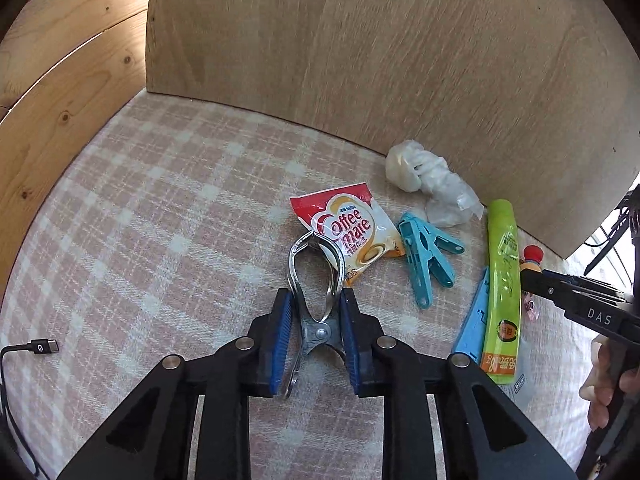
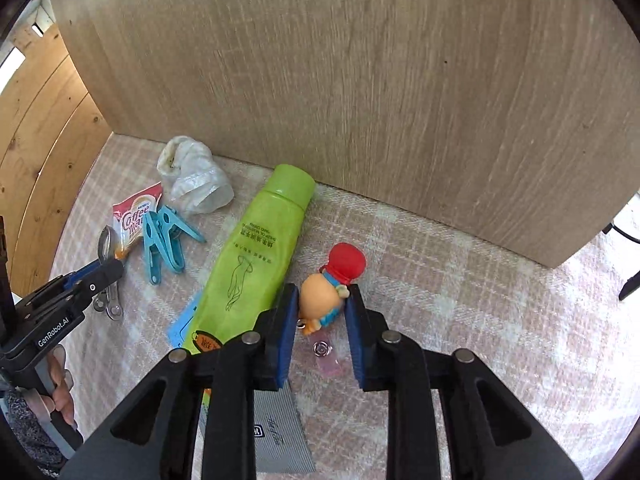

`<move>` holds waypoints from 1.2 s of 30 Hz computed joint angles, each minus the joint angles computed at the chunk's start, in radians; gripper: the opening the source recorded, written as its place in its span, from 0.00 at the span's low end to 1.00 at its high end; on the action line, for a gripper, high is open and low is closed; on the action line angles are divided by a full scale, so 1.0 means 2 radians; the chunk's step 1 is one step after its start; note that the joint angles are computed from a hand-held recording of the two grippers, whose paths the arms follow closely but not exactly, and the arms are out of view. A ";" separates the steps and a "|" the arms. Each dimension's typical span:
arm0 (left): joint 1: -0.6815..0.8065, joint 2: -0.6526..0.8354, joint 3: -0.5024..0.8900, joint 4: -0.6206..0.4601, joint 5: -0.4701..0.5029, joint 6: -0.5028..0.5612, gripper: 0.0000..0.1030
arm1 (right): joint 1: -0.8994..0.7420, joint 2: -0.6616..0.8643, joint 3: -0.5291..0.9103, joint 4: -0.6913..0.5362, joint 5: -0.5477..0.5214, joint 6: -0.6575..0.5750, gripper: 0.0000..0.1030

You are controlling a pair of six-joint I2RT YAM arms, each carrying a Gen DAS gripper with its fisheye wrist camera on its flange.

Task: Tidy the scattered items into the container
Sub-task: 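Grasp the silver metal clamp with the left gripper while the right gripper grasps the orange figure toy, then carry the clamp and figure toy over the tray and open both grippers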

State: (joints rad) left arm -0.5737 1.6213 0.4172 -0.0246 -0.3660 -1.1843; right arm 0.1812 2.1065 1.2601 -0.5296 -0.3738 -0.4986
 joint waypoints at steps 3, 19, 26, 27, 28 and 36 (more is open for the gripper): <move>-0.018 -0.020 -0.011 -0.014 -0.002 -0.019 0.20 | -0.025 -0.011 -0.011 -0.013 -0.024 -0.016 0.22; -0.224 -0.065 0.134 -0.199 -0.076 -0.088 0.20 | -0.293 -0.119 0.024 -0.244 -0.119 -0.228 0.22; -0.263 0.087 0.339 -0.138 -0.013 0.016 0.20 | -0.490 -0.057 0.139 -0.363 -0.123 -0.333 0.22; -0.270 0.111 0.375 -0.142 -0.006 0.037 0.20 | -0.516 -0.044 0.162 -0.378 -0.123 -0.343 0.22; -0.275 0.138 0.417 -0.149 0.005 0.057 0.20 | -0.541 -0.031 0.189 -0.392 -0.124 -0.350 0.22; -0.305 0.400 0.875 -0.313 0.066 0.196 0.20 | -0.697 0.150 0.513 -0.478 -0.109 -0.332 0.22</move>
